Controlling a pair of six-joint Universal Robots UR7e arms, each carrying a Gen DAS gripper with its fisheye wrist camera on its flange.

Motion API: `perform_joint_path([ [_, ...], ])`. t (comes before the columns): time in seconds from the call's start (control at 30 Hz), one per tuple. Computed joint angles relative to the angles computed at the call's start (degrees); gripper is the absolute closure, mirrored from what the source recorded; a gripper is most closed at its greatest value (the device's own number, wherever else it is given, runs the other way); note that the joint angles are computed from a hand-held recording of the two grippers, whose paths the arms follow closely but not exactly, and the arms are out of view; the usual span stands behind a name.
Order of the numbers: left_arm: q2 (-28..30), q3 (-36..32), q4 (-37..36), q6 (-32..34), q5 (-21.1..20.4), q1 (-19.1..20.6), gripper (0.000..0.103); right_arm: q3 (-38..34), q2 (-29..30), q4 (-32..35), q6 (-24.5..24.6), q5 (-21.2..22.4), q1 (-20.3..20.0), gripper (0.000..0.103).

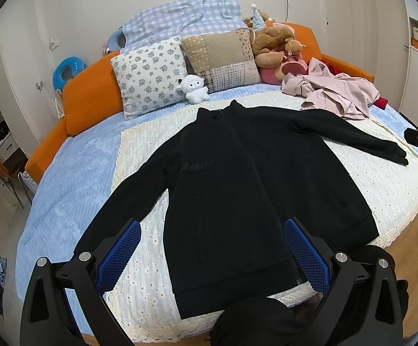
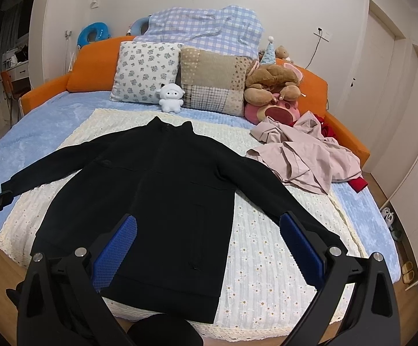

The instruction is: Fold large clothes

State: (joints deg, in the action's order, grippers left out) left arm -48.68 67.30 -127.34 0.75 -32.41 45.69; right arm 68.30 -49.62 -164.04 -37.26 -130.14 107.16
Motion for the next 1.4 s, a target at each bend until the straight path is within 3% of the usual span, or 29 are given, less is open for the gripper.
perform_joint_path([
  [0.97, 0.92, -1.95, 1.64, -1.36, 0.62, -0.55, 0.002, -0.09, 0.17, -0.60, -0.25, -0.29, 0.24, 0.005],
  [1.4, 1.33, -2.74, -1.75, 0.64, 0.14, -1.41, 0.002, -0.15, -0.29, -2.92, -1.71, 0.21, 1.23, 0.005],
])
